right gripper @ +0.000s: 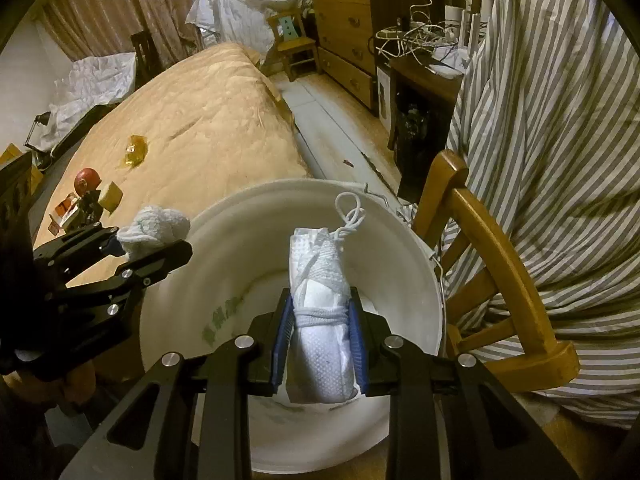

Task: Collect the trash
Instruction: 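Carry the towel and white bundle in both tools over the white bucket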

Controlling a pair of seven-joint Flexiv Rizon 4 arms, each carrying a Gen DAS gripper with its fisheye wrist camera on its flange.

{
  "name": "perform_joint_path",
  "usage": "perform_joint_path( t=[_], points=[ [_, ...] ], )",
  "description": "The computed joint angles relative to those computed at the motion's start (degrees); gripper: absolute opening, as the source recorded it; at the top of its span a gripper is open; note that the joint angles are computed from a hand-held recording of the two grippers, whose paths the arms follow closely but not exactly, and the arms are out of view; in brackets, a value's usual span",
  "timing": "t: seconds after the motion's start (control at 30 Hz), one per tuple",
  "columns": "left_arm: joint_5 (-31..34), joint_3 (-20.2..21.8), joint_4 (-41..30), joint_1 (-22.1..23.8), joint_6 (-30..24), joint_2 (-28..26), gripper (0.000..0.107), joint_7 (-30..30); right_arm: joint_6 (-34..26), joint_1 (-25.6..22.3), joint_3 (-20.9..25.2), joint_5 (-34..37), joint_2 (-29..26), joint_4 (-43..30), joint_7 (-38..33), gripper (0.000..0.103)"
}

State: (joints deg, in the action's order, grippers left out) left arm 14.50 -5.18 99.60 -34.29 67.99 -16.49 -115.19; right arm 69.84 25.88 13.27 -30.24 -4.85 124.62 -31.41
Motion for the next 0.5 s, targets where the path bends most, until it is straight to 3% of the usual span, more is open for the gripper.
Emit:
perform_joint_path(
  t=[0.47, 0.5],
  points=[
    [-1.17, -0.25, -0.54, -0.03, -0.3, -0.9, 0.038, 1.07, 1.41, 0.44, -0.25, -2.17, -0.34, 0.66, 2.62, 0.028],
    [-1.25, -0.23, -0.46, -0.03, -0.28, -0.86, 0.043, 1.08, 1.52, 0.5, -0.37, -2.65, -0.39, 0.67, 3.15, 0.028]
  ],
)
